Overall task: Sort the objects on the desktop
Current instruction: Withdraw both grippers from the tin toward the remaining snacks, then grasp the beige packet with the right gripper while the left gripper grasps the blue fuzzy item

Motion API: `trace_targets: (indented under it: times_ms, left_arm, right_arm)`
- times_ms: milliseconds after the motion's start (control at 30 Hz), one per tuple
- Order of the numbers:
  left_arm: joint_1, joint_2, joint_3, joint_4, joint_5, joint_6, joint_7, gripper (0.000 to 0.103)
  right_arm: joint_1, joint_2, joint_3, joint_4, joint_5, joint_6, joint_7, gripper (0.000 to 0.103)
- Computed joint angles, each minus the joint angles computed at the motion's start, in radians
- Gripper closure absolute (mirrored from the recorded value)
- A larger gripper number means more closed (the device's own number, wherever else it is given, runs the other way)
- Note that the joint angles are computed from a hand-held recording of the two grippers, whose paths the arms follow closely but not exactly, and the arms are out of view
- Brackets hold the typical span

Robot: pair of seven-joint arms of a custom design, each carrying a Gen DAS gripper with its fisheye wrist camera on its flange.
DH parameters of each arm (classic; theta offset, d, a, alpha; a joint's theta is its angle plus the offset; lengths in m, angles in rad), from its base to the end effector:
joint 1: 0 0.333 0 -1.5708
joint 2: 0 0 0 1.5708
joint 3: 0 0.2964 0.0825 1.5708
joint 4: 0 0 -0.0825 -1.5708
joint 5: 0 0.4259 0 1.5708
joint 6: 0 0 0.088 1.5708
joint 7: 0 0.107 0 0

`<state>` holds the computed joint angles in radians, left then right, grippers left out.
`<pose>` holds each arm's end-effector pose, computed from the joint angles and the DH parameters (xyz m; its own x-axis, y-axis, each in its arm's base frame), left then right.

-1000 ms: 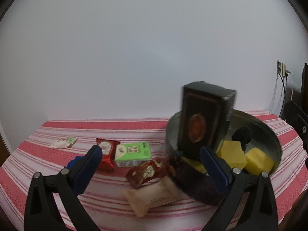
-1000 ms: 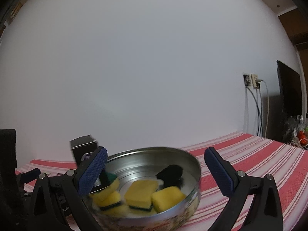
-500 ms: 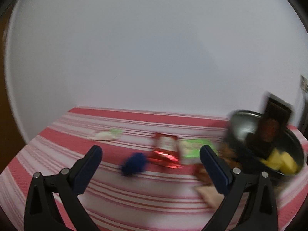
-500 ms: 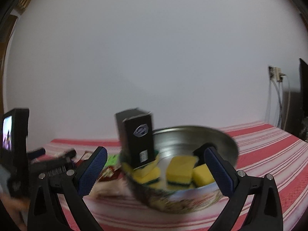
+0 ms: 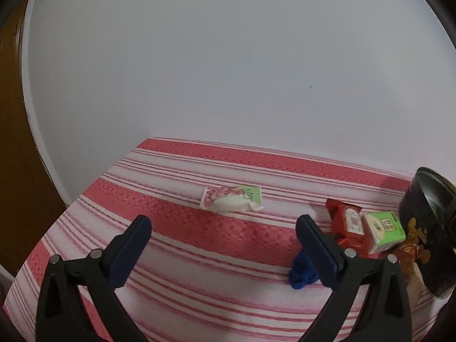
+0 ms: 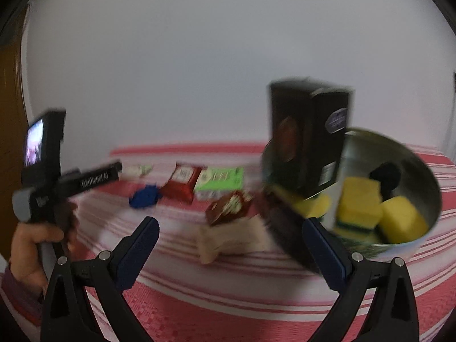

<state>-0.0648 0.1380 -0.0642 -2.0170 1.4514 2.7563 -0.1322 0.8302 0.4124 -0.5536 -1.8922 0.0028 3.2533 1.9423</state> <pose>0.6258 -0.1217 0.3809 0.3249 -0.9458 0.0030 -0.5208 -0.1815 -0.8342 0.6632 0.2298 0.3948 0.1154 -0.9877 -0.1054 -0.5339 0.0278 -0.8451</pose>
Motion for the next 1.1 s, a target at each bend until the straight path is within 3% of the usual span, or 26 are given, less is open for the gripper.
trace_targets:
  times_ms: [67, 133, 233, 333, 433, 500, 733, 800, 867, 900, 1100]
  left_arm:
    - [0.011, 0.007, 0.003, 0.002, -0.047, 0.028, 0.032, 0.001]
    - [0.019, 0.01, 0.01, 0.003, -0.079, 0.069, 0.048, 0.001]
    - [0.017, -0.013, 0.02, -0.012, -0.024, 0.094, -0.012, 0.001]
    - [0.026, -0.019, 0.016, -0.017, -0.024, 0.114, -0.021, 0.001]
    - [0.032, -0.023, 0.015, -0.022, -0.042, 0.121, -0.012, 0.001]
    - [0.037, -0.023, 0.016, -0.022, -0.04, 0.128, -0.023, 0.001]
    - [0.048, -0.035, 0.014, -0.035, -0.053, 0.145, -0.031, 0.001]
    - [0.048, -0.032, 0.013, -0.033, -0.061, 0.146, -0.016, 0.001]
    - [0.048, -0.031, 0.014, -0.031, -0.064, 0.158, -0.001, 0.001]
    - [0.049, -0.03, 0.015, -0.031, -0.066, 0.165, 0.007, 0.001]
    - [0.06, -0.031, 0.029, -0.032, -0.003, 0.26, -0.042, 0.001]
  right_arm:
    - [-0.005, 0.023, 0.007, 0.047, -0.009, -0.079, 0.011, 0.001]
    - [-0.052, 0.044, 0.057, 0.102, -0.019, -0.161, 0.02, 0.001]
    - [-0.065, 0.094, 0.057, 0.188, -0.051, -0.273, 0.074, 0.001]
    - [-0.15, 0.122, 0.146, 0.261, -0.046, -0.357, 0.048, 0.001]
    - [-0.198, 0.181, 0.195, 0.375, -0.072, -0.509, 0.041, 0.002]
    - [-0.258, 0.201, 0.262, 0.42, -0.057, -0.552, 0.001, 0.016]
    - [-0.368, 0.195, 0.386, 0.412, -0.118, -0.507, -0.045, 0.036]
    - [-0.445, 0.164, 0.477, 0.365, -0.084, -0.46, -0.112, 0.039]
    - [-0.556, 0.134, 0.608, 0.307, 0.002, -0.395, -0.23, 0.04]
    - [-0.579, 0.118, 0.636, 0.278, 0.026, -0.365, -0.262, 0.04]
    - [-0.638, 0.047, 0.719, 0.125, 0.08, -0.096, -0.405, 0.04]
